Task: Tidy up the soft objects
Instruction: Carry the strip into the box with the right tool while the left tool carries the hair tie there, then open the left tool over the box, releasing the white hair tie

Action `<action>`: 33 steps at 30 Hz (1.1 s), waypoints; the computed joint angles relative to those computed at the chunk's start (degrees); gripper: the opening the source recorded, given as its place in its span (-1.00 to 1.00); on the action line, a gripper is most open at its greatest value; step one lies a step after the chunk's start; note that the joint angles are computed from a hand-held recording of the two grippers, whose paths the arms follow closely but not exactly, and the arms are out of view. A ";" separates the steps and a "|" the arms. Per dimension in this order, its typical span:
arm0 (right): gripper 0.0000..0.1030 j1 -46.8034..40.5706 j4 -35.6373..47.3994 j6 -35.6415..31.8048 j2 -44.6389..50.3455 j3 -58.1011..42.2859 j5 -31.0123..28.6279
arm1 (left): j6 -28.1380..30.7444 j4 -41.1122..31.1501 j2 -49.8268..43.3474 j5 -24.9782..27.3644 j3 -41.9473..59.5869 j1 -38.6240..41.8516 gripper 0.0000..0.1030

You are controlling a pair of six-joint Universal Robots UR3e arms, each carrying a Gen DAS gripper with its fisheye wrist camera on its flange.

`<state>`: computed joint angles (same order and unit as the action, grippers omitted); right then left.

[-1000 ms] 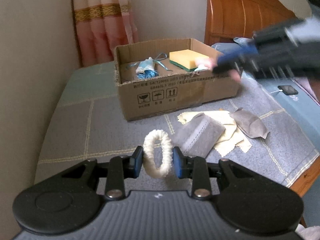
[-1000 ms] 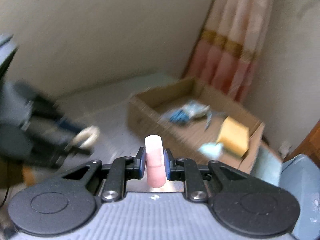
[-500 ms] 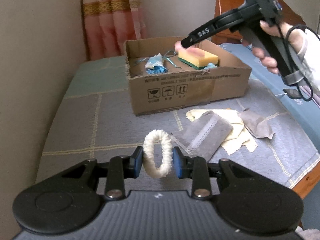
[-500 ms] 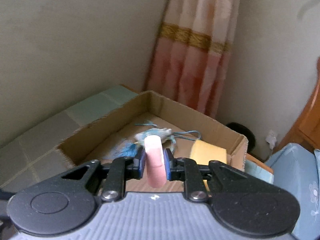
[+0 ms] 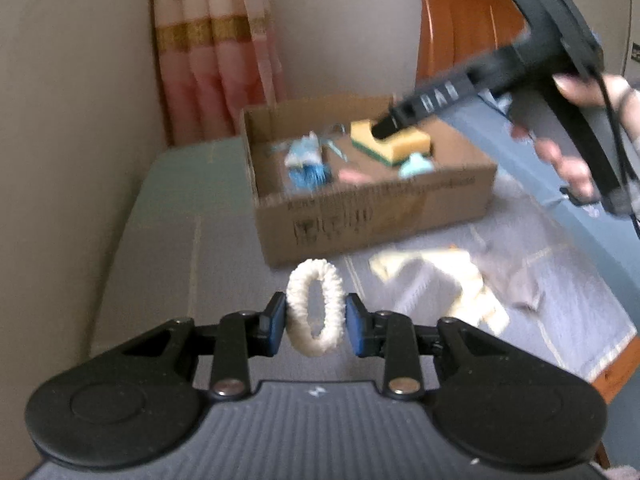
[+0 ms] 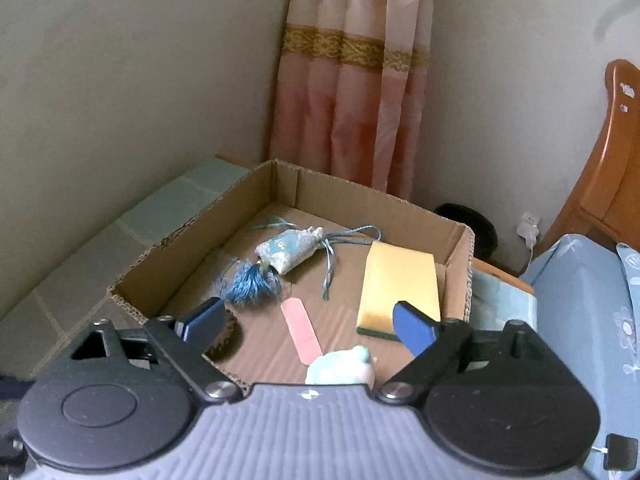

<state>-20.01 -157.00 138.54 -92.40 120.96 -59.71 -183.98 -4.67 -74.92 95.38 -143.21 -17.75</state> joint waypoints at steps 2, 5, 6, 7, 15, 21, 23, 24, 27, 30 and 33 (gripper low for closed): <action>0.91 0.25 0.40 0.77 -1.26 0.41 -1.08 | 1.70 0.02 -0.81 -0.13 2.46 0.84 -0.41; 0.92 0.03 2.03 0.03 -3.30 0.92 -1.95 | 4.34 -0.06 -3.61 -1.93 7.25 2.87 -0.41; 0.92 -0.12 1.71 -0.11 -3.91 1.51 -2.19 | 4.82 -0.01 -5.19 -2.40 9.22 3.45 -0.41; 0.93 -0.40 1.85 -0.52 -4.40 1.86 -2.17 | 5.33 -0.01 -7.30 -2.65 11.79 3.81 -0.41; 0.93 -4.04 1.71 -2.73 -8.78 7.57 -2.00 | 8.40 -7.07 -24.03 -8.34 33.72 6.02 -0.40; 0.93 -7.94 5.69 -5.20 -10.70 7.94 0.00 | 8.03 -16.70 -37.60 -8.63 53.47 4.05 -0.37; 0.93 -8.76 6.08 -5.11 -10.80 7.74 0.38 | 7.12 -17.60 -41.77 -6.74 58.85 2.86 -0.22; 0.93 -9.17 6.46 -5.22 -10.68 7.46 0.70 | 7.09 -17.06 -42.59 -6.32 59.63 2.86 0.19; 0.93 -9.38 5.93 -4.43 -9.70 6.81 0.33 | 4.98 -14.70 -44.42 -1.09 61.22 1.25 0.99; 0.93 -10.20 7.36 -4.95 -10.20 6.70 1.23 | 4.61 -10.33 -41.39 -1.82 56.17 2.26 0.99; 0.97 -10.83 8.34 -5.68 -11.05 7.20 1.98 | 3.90 -10.34 -37.86 -1.39 52.64 2.69 0.99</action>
